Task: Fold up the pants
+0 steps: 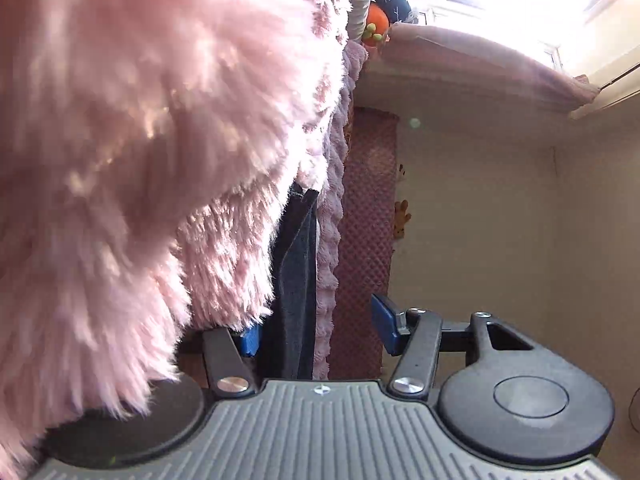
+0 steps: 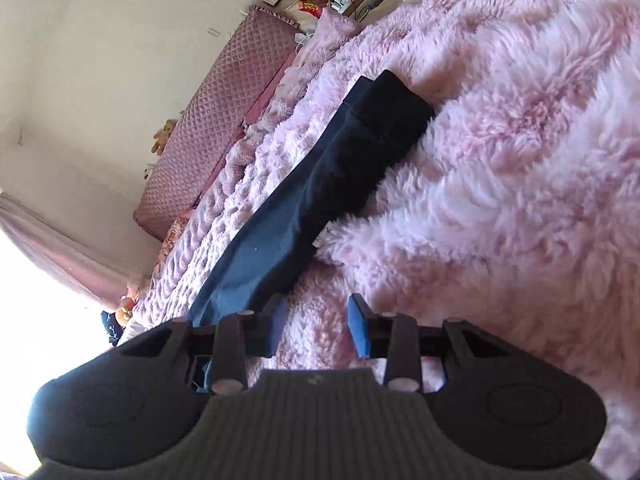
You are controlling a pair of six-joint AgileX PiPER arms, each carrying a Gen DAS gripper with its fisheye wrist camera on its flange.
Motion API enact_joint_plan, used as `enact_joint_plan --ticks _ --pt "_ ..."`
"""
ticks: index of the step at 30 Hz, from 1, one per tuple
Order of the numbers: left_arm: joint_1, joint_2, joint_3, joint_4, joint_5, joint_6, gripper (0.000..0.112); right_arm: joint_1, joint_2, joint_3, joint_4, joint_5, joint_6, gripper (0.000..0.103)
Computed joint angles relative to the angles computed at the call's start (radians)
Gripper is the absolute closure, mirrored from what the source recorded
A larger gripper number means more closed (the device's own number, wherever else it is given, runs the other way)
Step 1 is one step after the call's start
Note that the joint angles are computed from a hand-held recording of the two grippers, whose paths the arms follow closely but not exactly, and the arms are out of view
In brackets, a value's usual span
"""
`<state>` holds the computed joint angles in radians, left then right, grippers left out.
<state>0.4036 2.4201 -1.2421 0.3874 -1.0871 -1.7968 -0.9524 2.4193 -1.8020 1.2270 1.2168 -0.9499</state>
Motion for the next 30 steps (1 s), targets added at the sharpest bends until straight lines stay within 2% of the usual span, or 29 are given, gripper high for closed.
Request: enact_joint_plan --ticks 1,3,4,5,7,8,9,11,13,17,21,23,25,27,29,30 --pt "-0.004 0.002 -0.017 -0.004 0.032 -0.004 0.056 0.012 -0.015 0.015 -0.009 -0.035 -0.004 0.071" --pt "-0.008 -0.002 -0.047 -0.009 0.108 -0.026 0.071 0.041 -0.057 0.07 -0.054 -0.123 -0.016 0.071" --pt "-0.006 0.003 -0.085 0.002 0.172 -0.062 0.074 0.048 -0.061 0.078 -0.066 -0.133 -0.016 0.071" --pt "-0.008 0.005 -0.1 -0.003 0.195 -0.077 0.076 0.05 -0.064 0.09 -0.064 -0.142 -0.029 0.071" --pt "-0.013 0.017 -0.115 -0.026 0.187 -0.045 0.077 0.055 -0.073 0.11 -0.057 -0.163 -0.054 0.071" --pt "-0.02 0.016 -0.122 -0.037 0.206 -0.016 0.084 0.053 -0.075 0.119 -0.053 -0.176 -0.073 0.074" --pt "-0.025 0.014 -0.137 -0.035 0.244 0.003 0.096 0.053 -0.079 0.127 -0.047 -0.19 -0.089 0.076" --pt "-0.035 -0.005 -0.156 -0.024 0.325 0.033 0.107 0.049 -0.071 0.123 -0.041 -0.19 -0.1 0.077" --pt "-0.041 -0.036 -0.147 -0.037 0.354 0.073 0.108 0.042 -0.064 0.115 -0.037 -0.182 -0.107 0.078" --pt "-0.058 -0.13 -0.114 -0.06 0.364 0.151 0.108 0.028 -0.03 0.078 -0.018 -0.143 -0.113 0.078" --pt "-0.118 -0.256 -0.142 -0.042 0.519 0.298 0.108 0.031 -0.011 0.053 0.05 -0.155 -0.139 0.078" --pt "-0.16 -0.303 -0.17 -0.057 0.584 0.327 0.108 0.032 0.013 0.006 0.087 -0.134 -0.102 0.078" --pt "-0.239 -0.376 -0.147 -0.201 0.646 0.487 0.108 0.044 0.023 -0.036 0.104 -0.149 -0.092 0.078" --pt "-0.312 -0.459 -0.122 -0.366 0.724 0.687 0.108 0.069 0.024 -0.099 0.1 -0.198 -0.119 0.078" --pt "-0.389 -0.514 -0.118 -0.549 0.757 0.887 0.108 0.092 0.029 -0.164 0.137 -0.258 -0.176 0.078" --pt "-0.429 -0.525 -0.135 -0.649 0.767 0.987 0.108 0.096 0.055 -0.227 0.161 -0.261 -0.174 0.078"
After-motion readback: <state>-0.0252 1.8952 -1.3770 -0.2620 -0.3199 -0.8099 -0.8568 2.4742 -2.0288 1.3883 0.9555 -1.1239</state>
